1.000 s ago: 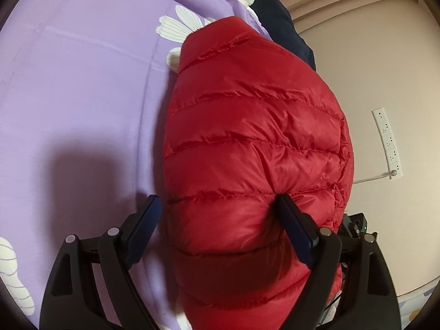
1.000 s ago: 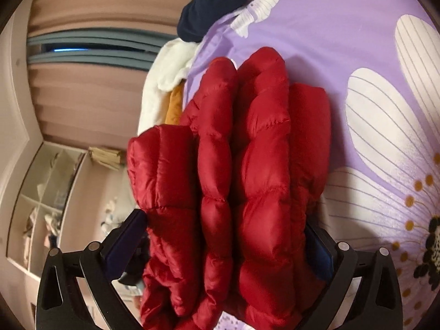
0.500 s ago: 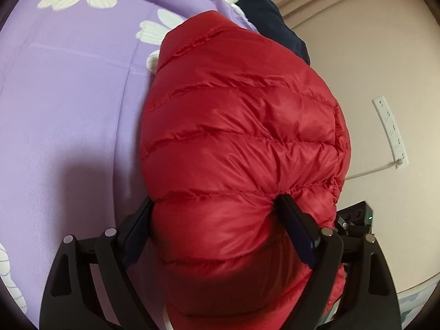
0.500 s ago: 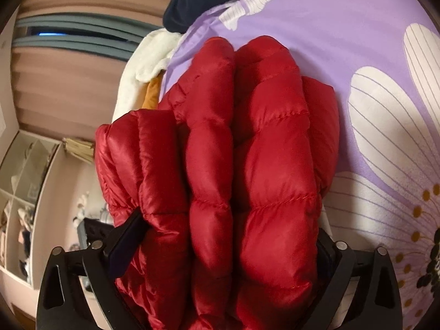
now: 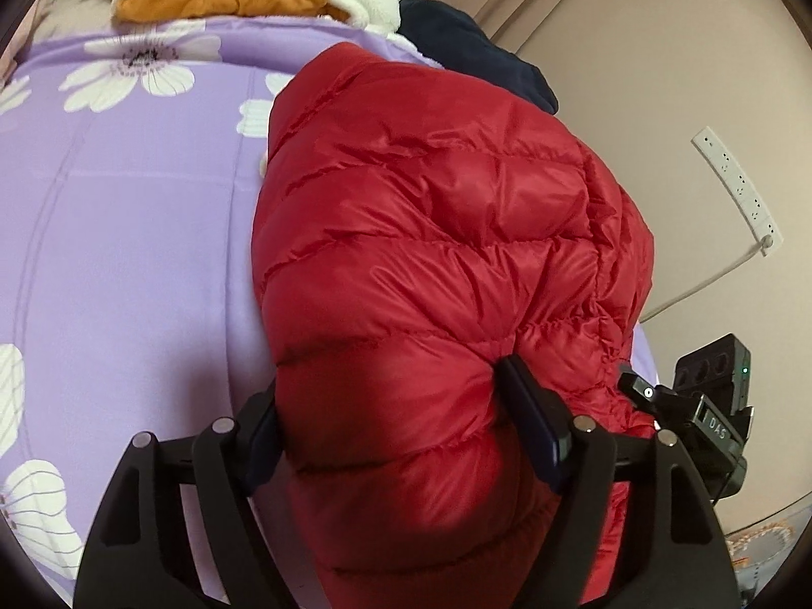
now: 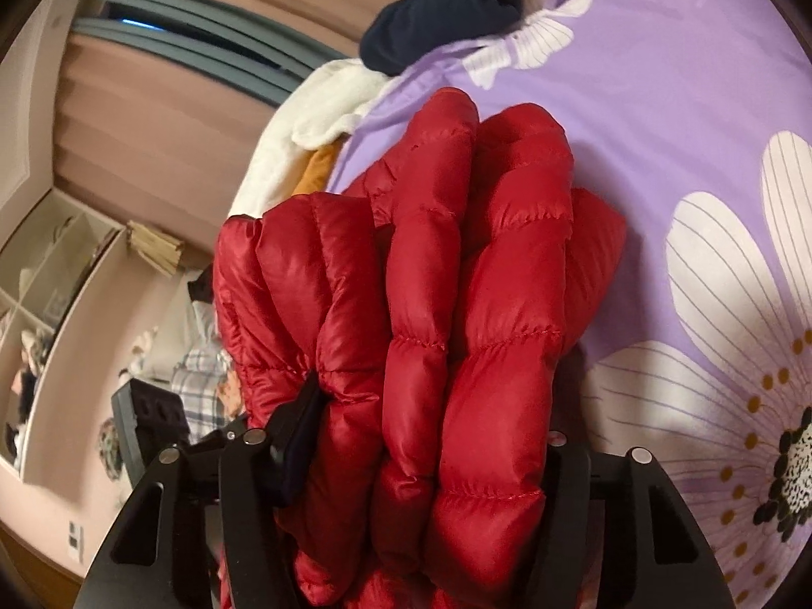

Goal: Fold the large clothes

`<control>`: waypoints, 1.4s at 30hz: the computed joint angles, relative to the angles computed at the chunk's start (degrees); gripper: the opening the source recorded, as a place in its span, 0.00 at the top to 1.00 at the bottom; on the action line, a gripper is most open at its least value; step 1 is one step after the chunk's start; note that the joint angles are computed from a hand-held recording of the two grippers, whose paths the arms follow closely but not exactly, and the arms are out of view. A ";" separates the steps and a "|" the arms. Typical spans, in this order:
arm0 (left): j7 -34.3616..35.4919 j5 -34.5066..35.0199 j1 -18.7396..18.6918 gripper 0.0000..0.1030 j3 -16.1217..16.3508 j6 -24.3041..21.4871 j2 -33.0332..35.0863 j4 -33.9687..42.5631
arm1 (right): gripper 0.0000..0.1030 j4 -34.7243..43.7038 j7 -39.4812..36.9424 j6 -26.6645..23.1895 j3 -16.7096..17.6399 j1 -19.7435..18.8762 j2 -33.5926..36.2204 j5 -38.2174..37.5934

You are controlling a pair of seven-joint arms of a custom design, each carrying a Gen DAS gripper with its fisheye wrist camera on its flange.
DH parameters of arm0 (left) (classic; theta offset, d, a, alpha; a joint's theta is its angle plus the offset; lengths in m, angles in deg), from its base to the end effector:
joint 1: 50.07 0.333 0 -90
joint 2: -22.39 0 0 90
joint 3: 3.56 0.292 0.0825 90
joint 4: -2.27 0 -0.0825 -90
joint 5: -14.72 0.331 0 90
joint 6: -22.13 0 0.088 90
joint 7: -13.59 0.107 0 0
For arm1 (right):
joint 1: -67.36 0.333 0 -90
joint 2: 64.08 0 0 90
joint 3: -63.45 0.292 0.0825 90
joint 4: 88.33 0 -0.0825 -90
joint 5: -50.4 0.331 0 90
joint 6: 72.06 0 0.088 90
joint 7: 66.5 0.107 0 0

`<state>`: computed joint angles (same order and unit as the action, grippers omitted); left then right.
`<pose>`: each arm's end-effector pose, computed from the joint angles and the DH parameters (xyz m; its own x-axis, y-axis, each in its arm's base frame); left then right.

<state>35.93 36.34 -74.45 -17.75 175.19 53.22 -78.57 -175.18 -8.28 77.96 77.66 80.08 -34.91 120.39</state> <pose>0.5604 -0.4071 0.4815 0.1372 -0.8462 0.5150 -0.7932 -0.4052 -0.4546 0.6231 0.2564 0.4293 0.2358 -0.5868 -0.7746 -0.8774 0.2140 -0.4293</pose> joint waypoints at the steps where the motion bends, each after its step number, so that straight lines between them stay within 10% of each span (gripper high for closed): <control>1: -0.76 0.81 -0.65 0.26 0.58 -0.29 -0.62 -0.43 | 0.41 1.08 0.23 0.31 -0.02 0.40 0.69 -0.33; 42: -24.58 22.80 1.14 0.26 2.51 -2.66 -19.57 -20.01 | 0.41 35.09 4.18 -7.90 4.10 7.32 20.47 -15.91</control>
